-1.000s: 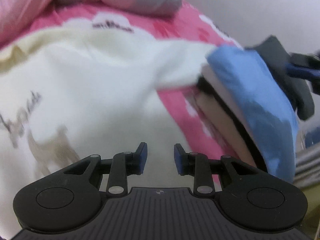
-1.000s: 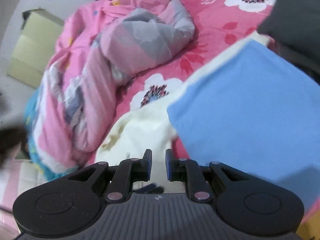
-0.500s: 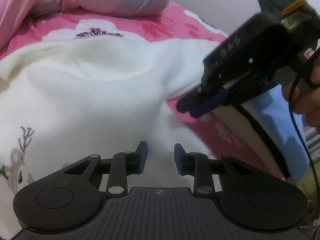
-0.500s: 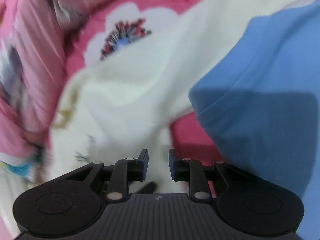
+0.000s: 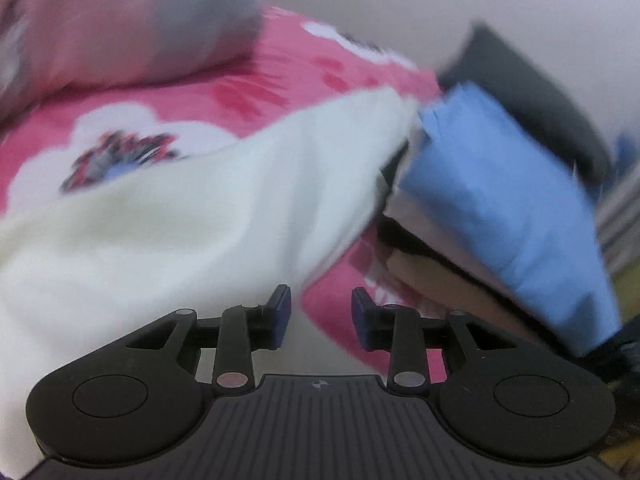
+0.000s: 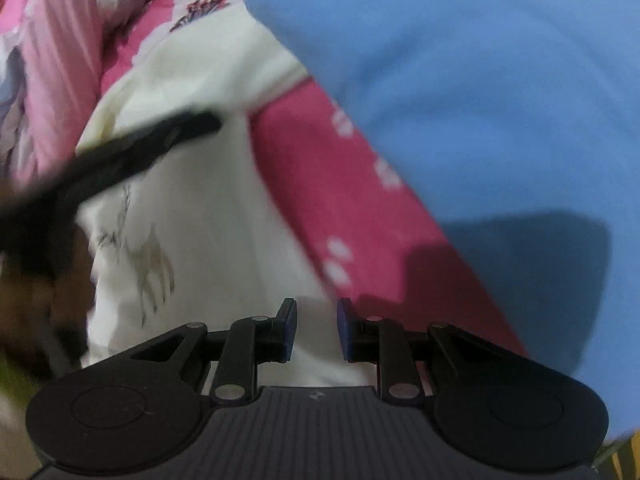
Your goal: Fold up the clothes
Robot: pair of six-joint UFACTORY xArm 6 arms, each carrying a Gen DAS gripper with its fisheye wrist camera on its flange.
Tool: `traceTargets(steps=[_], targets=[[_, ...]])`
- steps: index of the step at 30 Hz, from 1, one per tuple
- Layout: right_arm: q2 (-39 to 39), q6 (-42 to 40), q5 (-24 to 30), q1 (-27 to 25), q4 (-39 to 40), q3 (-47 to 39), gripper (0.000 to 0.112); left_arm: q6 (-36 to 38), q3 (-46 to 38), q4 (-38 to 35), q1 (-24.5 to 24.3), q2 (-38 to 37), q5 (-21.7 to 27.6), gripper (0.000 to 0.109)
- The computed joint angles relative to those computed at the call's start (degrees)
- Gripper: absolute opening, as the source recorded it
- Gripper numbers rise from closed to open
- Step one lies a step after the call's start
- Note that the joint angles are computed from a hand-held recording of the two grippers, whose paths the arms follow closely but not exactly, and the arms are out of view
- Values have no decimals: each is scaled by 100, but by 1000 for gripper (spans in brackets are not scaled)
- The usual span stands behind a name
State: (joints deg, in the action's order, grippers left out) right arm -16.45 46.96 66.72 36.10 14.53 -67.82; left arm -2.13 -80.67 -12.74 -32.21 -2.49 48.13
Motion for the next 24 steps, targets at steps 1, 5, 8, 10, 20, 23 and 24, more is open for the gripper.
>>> traceTargets(steps=[1, 5, 8, 10, 20, 23, 24], targets=[[-150, 82, 56, 84, -166, 94, 24, 80, -207, 188, -70, 183, 162, 33], [-648, 418, 503, 427, -916, 384, 24, 129, -943, 1013, -337, 775, 964, 32], [-1066, 630, 602, 494, -968, 823, 24, 365, -1139, 1464, -514, 907, 1282, 33], [-1295, 658, 635, 559, -945, 1065, 24, 474, -1309, 1782, -654, 1005, 1527, 36], [-2345, 540, 234, 889, -1049, 1918, 24, 444, -2214, 2718, -1020, 1422, 2570, 39], [-2526, 567, 373, 998, -1113, 1963, 24, 544, -2179, 3060, -1149, 1510, 2644, 41], [-2590, 565, 440, 1046, -1134, 1981, 24, 581, -2092, 3185, -1194, 1496, 2587, 41]])
